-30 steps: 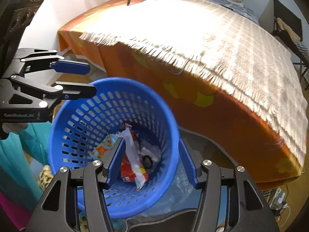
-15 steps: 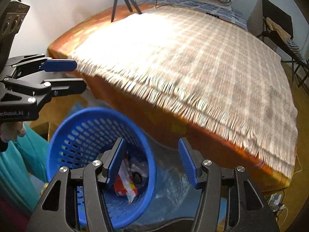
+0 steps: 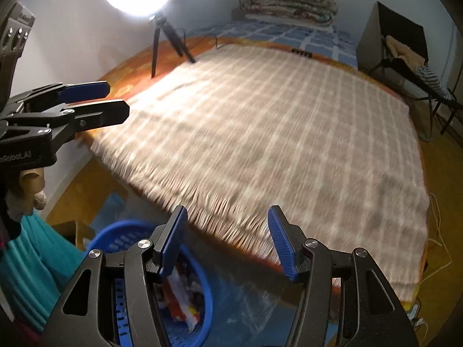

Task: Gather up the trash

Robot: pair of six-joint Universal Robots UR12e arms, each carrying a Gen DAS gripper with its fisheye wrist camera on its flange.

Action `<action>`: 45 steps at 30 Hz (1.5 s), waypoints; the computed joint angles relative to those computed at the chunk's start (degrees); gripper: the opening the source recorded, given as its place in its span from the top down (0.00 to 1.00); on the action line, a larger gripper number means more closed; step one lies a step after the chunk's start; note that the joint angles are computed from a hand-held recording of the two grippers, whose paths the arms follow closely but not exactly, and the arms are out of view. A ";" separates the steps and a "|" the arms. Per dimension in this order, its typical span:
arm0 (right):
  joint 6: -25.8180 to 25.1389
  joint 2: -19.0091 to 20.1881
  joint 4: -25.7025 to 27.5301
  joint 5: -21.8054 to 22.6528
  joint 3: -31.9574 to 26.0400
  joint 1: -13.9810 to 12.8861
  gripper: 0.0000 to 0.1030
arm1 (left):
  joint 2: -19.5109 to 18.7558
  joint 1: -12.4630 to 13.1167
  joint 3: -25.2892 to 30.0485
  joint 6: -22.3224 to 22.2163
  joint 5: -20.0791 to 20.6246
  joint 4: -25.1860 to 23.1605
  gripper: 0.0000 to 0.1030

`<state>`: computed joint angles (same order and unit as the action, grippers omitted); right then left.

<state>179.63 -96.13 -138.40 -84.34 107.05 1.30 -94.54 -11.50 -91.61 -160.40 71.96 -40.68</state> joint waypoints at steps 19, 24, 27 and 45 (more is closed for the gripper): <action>4.23 3.24 -6.04 -0.61 -2.26 -2.36 0.30 | -3.44 -1.02 2.39 -4.07 1.93 2.47 0.10; 5.39 3.79 -7.08 -2.62 -2.51 -2.05 0.29 | -3.67 -1.08 2.60 -5.40 1.69 2.97 0.05; 5.71 3.88 -7.44 -2.68 -2.54 -2.04 0.26 | -3.72 -1.11 2.66 -5.89 1.60 3.16 0.04; 6.80 3.87 -8.81 -4.31 -2.40 -1.73 0.23 | -3.29 -0.94 2.00 -6.86 1.74 3.93 0.03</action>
